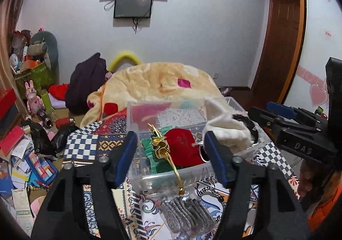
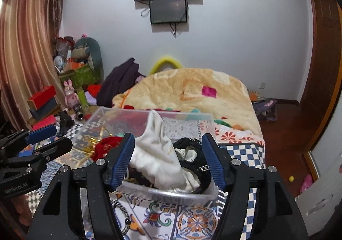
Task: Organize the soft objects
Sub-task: 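Release the tassel into the box with the left tool while the right tool drops the sock in, then grasp the bagged grey gloves with the left tool while the right tool grasps the beaded cord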
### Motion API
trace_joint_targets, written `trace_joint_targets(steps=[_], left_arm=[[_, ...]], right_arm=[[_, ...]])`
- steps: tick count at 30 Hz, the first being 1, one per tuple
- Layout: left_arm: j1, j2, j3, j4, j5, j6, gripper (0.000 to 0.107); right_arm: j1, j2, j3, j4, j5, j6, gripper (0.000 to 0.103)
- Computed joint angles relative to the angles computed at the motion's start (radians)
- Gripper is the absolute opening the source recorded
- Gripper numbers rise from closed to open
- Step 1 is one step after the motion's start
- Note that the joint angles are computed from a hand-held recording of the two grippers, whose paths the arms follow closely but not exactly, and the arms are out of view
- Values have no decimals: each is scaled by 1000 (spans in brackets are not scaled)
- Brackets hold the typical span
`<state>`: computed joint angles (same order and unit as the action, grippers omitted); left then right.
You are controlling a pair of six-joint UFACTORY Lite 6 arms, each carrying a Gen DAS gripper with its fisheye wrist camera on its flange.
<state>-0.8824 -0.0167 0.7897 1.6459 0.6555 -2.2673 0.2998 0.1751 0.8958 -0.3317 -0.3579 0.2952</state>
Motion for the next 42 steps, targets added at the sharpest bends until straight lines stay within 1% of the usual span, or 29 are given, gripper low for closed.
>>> trace_joint_targets(steps=[1, 3, 6, 8, 13, 17, 20, 21, 24, 28, 29, 34, 37, 39, 41, 42], left_arm=[[-16, -19, -15, -10, 14, 5, 72], [-40, -47, -39, -28, 32, 14, 79], [-81, -65, -71, -52, 50, 10, 85], [-95, -58, -93, -59, 40, -12, 87], [-103, 25, -115, -34, -18, -100, 87], [-80, 145, -101, 45, -107, -227, 87], [-77, 223, -85, 64, -120, -269, 87], [-75, 242, -82, 61, -122, -271, 87], [-67, 227, -129, 139, -128, -371, 87], [-66, 174, -197, 151, -119, -420, 87], [-67, 163, -210, 151, -119, -428, 87], [-68, 110, -275, 146, -116, -458, 87], [-65, 75, -295, 134, -122, -446, 87], [-87, 36, -312, 105, -104, -426, 87], [-113, -3, -327, 78, -83, -406, 87], [-113, -7, -324, 83, -82, -404, 87]], right_arm=[[-4, -16, -16, -18, -8, 13, 65], [-11, -61, -69, -37, -37, 25, 75], [-12, -111, -142, -27, -72, -3, 75], [-14, -121, -174, -52, -86, 10, 75], [-3, -92, -222, -53, -102, -7, 76], [17, -15, -222, -38, -103, -33, 75], [24, 42, -210, -82, -98, 10, 75], [36, 62, -204, -72, -94, 3, 75], [75, 125, -171, -37, -77, -38, 75], [127, 207, -118, 55, -34, -129, 75], [136, 223, -107, 77, -22, -153, 74], [120, 201, -127, 95, -23, -197, 73], [81, 183, -132, 48, -7, -147, 73], [58, 166, -139, -55, -9, -46, 73], [44, 142, -146, -204, -26, 92, 73], [49, 135, -150, -243, -34, 127, 73]])
